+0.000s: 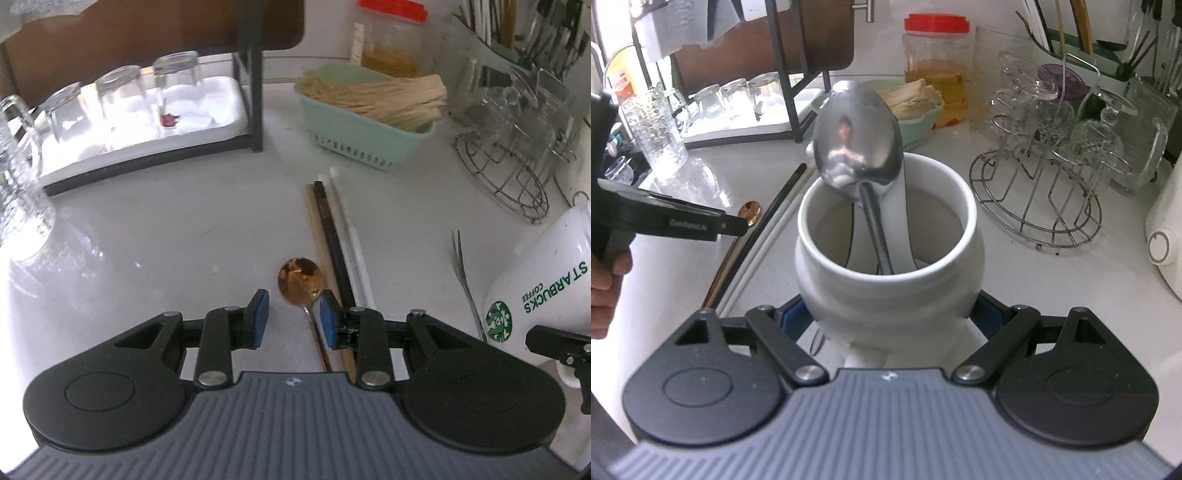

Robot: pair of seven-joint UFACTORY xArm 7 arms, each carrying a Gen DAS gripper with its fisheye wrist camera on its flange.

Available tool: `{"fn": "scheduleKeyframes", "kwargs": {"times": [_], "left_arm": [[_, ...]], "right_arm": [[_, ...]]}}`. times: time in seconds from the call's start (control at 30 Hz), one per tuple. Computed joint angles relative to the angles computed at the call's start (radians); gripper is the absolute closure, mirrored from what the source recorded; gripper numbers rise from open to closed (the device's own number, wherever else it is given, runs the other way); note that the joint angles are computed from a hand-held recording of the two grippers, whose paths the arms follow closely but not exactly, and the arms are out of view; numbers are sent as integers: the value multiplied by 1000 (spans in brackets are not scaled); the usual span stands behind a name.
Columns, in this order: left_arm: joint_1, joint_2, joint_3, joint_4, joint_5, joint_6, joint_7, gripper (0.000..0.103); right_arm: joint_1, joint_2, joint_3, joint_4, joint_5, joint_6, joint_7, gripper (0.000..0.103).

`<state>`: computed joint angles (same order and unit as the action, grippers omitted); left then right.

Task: Organize utensils
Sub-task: 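Close the left tool on the copper spoon's handle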

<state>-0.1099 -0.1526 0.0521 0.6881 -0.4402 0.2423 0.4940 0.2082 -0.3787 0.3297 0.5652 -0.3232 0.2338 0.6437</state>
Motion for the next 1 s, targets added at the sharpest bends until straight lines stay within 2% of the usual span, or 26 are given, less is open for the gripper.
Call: {"fn": "scheduleKeyframes", "kwargs": {"times": [0.1, 0.27, 0.53, 0.67, 0.73, 1.0], "left_arm": [[-10, 15, 5, 10, -25, -13, 36, 65], [7, 22, -17, 5, 44, -41, 16, 61], [-11, 48, -9, 19, -6, -70, 67, 61], [9, 59, -31, 17, 30, -99, -9, 62], [1, 55, -28, 10, 25, -106, -2, 69], [15, 33, -34, 8, 88, -76, -85, 70]], "right_arm": [[-7, -3, 7, 0, -6, 4, 13, 12], [-21, -5, 22, -3, -24, -2, 43, 12], [-24, -9, 24, -9, -37, -11, 55, 12], [-18, -10, 18, -13, -33, -17, 50, 12], [-16, -11, 15, -16, -29, -20, 46, 12], [-3, -5, -2, -18, -7, -32, 10, 12]]}}
